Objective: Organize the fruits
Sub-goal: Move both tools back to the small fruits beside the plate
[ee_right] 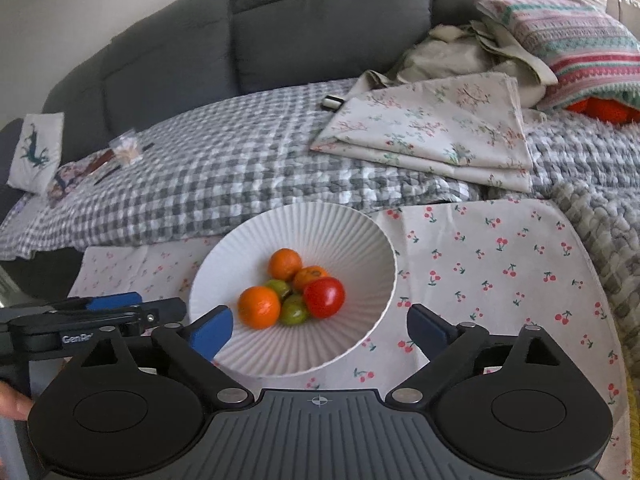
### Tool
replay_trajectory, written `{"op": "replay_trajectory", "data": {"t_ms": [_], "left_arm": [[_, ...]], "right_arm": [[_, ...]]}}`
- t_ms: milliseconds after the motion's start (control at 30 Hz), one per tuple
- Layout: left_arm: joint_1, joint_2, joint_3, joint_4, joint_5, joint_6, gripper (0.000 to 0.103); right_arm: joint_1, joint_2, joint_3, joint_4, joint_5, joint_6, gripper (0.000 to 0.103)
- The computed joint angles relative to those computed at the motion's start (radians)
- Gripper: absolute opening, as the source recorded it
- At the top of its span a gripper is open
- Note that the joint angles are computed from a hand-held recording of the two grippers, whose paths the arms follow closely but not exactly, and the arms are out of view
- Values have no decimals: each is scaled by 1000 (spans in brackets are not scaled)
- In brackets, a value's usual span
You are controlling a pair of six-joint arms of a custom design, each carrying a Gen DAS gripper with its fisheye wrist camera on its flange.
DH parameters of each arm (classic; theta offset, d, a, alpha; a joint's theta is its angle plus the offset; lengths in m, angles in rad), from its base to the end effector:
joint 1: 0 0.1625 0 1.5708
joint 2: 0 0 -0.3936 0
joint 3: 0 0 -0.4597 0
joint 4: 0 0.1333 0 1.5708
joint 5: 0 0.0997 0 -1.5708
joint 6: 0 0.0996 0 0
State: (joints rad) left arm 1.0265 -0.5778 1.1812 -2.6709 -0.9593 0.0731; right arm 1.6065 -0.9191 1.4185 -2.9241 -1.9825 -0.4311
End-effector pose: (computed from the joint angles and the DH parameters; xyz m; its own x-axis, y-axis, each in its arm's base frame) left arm -0.2693 -0.8127 0.0924 -0.8066 0.2444 -0.5382 0.5155 0.7362 -0.4384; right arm 0.1211 -0.7728 0.2705 -0.8320 -0.0302 0.5539 -0.4085 0.7089 -0.5750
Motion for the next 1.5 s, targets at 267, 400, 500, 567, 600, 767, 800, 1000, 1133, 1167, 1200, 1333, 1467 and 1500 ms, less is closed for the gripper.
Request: {"op": "replay_trajectory", "data": {"t_ms": [267,400,500,567,600,767,800,1000,1133,1167,1200,1333,1467,1500], "left_arm": [[-9,-59,73,21,18,-19,91],[-10,-75,94,14,23,-22,95],[-11,-80,102,16,34,-25,97],[-11,-81,104,23,39,-28,98],[-11,-81,106,26,41,-29,98],[-11,-85,122,33,47,-15,99],[-11,-84,125,35,47,-11,99],[-8,-77,136,45,46,38,99],[-2,-73,140,62,32,76,99],[0,-71,142,60,31,88,99],[1,-69,142,60,30,99,99],[9,-61,146,48,5,135,97],[14,-55,150,52,-21,147,89],[15,-54,150,52,-26,154,86]], "right_arm": [[20,-29,43,2,-3,-9,99],[31,-40,65,-13,3,-20,103],[36,-50,80,-15,17,-15,103],[39,-54,87,-14,17,-14,103],[40,-56,91,-14,16,-13,103],[43,-70,115,-17,23,-20,103],[43,-73,119,-12,24,-21,103],[31,-87,127,50,38,12,103],[24,-79,117,91,-1,42,103],[22,-78,116,98,-8,52,103],[19,-78,115,109,-13,66,103],[9,-75,108,142,-25,105,103],[9,-64,103,137,-52,109,102],[9,-60,100,141,-61,109,101]]}}
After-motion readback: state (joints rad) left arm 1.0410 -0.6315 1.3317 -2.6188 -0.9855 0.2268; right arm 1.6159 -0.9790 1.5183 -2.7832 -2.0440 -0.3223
